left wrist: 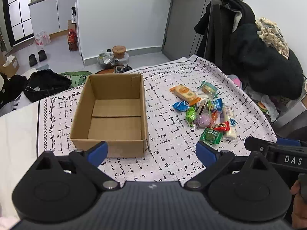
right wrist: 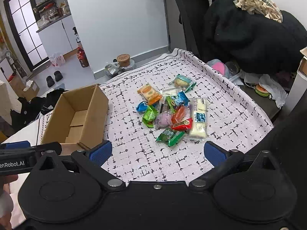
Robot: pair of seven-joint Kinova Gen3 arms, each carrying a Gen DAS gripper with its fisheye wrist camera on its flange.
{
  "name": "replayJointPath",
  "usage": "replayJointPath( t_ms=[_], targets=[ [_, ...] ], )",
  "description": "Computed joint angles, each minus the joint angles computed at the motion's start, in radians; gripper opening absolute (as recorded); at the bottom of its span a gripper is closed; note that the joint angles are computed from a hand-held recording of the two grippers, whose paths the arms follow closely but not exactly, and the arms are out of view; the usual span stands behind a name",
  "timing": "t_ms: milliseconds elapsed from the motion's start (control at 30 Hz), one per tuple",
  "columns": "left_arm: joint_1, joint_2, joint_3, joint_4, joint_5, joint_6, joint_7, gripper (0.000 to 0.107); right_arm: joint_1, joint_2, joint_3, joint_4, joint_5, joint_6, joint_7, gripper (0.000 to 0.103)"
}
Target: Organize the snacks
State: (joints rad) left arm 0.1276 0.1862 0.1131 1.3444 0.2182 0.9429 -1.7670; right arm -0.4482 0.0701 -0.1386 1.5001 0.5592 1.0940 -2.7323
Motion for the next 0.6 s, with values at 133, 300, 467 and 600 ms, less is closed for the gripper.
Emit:
replayJointPath(
  t_ms=[133,300,467,600],
  targets=[
    [0.018,0.014,0.003,-0.004,-0.014,-0.011,0.027,0.098,0.017,-0.001,0.010,0.011,-0.011,-0.010,0.007,0.103],
    [0.044,0.029,0.007,-0.011,-0.043,-0.028,0.065,0.097,0.043,0.001,0.021,0.024,-0.035,-0.037,0.032,0.103],
    [0.063,0.044,0.010,-0.015,-0.054,-0.048,0.104,0.096,0.071,0.006,0.035,0.035,-0.063,-0.067,0.060,0.103],
    [0.083,0.052,0.014,-0.008,-0.075,-0.065,0.121,0.095,0.096,0.007,0.047,0.047,-0.092,-0.099,0.084,0.103]
  ],
)
